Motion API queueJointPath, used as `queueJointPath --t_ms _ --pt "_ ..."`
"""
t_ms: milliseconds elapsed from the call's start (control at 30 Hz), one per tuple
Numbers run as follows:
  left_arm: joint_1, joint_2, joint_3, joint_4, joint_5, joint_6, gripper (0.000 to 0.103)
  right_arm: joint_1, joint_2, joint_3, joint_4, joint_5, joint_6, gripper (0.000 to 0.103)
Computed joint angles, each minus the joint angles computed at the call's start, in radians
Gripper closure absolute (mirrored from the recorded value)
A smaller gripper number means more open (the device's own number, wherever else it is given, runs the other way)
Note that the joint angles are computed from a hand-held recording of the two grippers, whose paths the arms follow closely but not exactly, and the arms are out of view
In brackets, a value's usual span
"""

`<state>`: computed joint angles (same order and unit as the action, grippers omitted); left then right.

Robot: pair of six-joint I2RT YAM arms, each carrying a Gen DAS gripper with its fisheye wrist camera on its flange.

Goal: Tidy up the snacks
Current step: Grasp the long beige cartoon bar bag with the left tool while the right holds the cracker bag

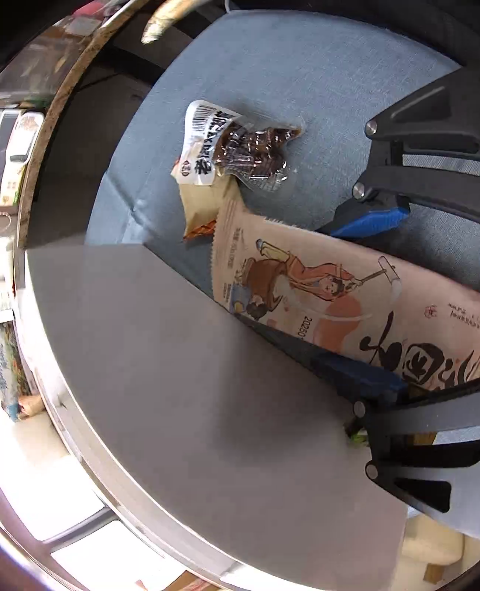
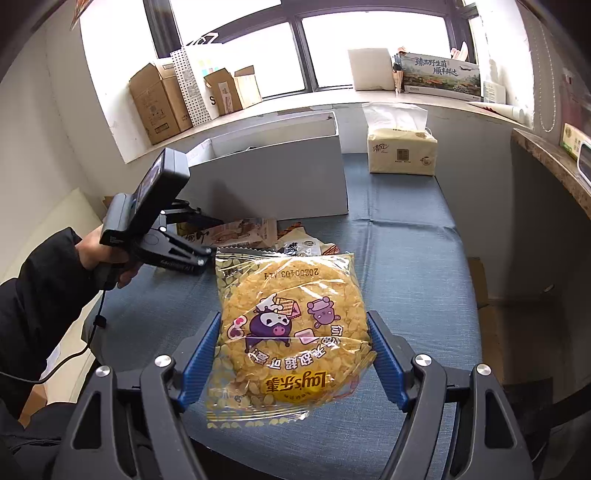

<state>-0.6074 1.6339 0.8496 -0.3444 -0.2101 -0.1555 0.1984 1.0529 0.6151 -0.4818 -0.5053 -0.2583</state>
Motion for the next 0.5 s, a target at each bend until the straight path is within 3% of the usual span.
queueJointPath --t_ms 67,233,500 --pt "0.007 -0.031 -0.024 0.007 0.036 0.0 0.04 0.007 0.002 -0.001 0.0 -0.004 0.006 0.023" --pt "-0.045 -0.184 -0.105 0.008 0.011 -0.083 0.04 0.027 -0.002 -0.004 0.007 0.002 0.022 0.023" --pt "-0.157 -0.559 -0.236 -0.083 -0.08 -0.368 0.046 0.057 0.005 -0.006 0.038 0.008 0.058 0.023"
